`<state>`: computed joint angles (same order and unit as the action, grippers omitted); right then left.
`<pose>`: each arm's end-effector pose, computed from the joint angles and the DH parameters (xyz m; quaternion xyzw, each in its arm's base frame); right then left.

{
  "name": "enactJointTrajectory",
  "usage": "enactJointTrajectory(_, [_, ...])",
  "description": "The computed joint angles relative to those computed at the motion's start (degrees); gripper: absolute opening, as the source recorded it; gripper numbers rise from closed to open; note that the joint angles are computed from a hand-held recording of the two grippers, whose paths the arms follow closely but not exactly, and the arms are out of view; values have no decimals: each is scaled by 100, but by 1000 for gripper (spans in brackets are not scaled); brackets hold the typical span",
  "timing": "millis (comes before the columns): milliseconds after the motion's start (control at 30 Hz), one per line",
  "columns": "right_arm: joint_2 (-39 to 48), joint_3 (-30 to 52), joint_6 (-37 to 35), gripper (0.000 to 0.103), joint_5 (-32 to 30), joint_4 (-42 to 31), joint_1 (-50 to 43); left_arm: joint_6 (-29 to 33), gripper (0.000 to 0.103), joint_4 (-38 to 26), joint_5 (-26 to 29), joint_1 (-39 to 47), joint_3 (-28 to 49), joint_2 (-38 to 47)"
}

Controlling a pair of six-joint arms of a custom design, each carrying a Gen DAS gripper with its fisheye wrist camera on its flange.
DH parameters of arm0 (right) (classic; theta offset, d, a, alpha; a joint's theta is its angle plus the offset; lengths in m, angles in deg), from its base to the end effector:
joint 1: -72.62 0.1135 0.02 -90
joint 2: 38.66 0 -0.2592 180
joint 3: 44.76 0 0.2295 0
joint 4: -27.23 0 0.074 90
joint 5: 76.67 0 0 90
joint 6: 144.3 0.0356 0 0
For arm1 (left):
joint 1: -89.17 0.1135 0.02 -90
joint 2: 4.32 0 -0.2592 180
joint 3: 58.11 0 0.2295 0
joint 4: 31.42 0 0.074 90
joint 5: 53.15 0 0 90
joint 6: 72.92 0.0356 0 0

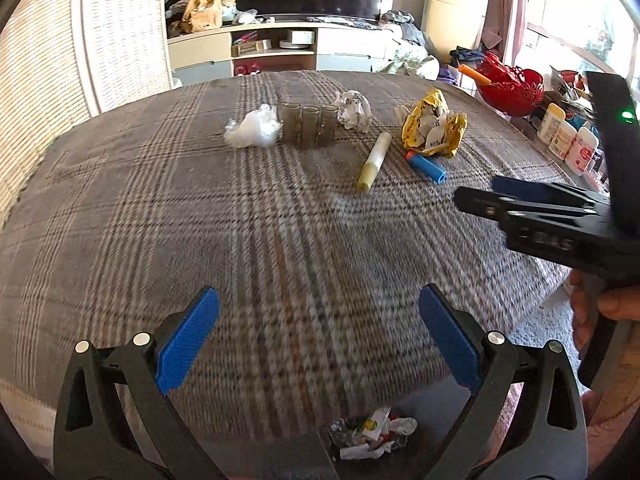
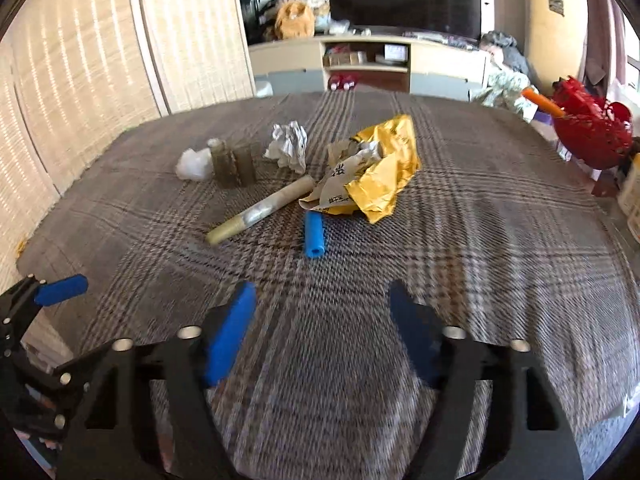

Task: Collect trash
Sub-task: 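Move both tools back over the table toward the tube and blue cap, then grasp the cream tube with the left gripper while the right grasps the blue cap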

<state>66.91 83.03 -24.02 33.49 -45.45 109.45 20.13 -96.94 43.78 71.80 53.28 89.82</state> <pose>0.3038 0.2122 0.3671 0.0062 0.9284 0.0468 0.3686 0.3143 -0.1028 0.3585 0.1865 0.9141 -0.1003 0.3457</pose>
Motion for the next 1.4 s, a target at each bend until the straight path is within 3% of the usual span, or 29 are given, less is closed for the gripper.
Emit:
enactJointTrajectory(100, [320,355,-67,42,-166,-144,-109,53,94,-53,124,26,283,288])
enactJointTrajectory(333, [788,1006,-294,39,-213,-371,-184,165,92,-259,225,-62,1090,942])
enactJointTrajectory(400, [866,1129,-347,30,-153,-415,-173,193,90,-322,257,-113,1310,1128])
enactJointTrajectory(433, [857,1114,-363,27,-155,-382,-177,215,88,-366,251,-149,1429,1233])
enactJointTrajectory(467, [875,1129,-404,17,-172,-355,-220,227,87,-399,246,-177,1512,1307])
enactJointTrajectory(600, [709,844,-468,14,-280,-102,-368,313,83,-521,136,-341,1967,1698])
enactJointTrajectory(800, [356,329,-553,14,-389,151,-684,421,64,-783,-1,-543,2945,2351])
enactJointTrajectory(933, [184,33,-588,14,-508,329,-784,403,39,-972,-25,-585,3560,2723])
enactJointTrajectory(1000, [80,-133,-591,14,-547,427,-795,395,34,-1055,-5,-596,3840,2894])
enactJointTrajectory(1167, [-287,-739,-601,14,-742,838,-793,415,14,-825,-70,-671,3441,2681])
enactJointTrajectory(1400, [-836,-1408,-453,14,-768,1086,-524,305,11,-314,59,-645,1981,1731])
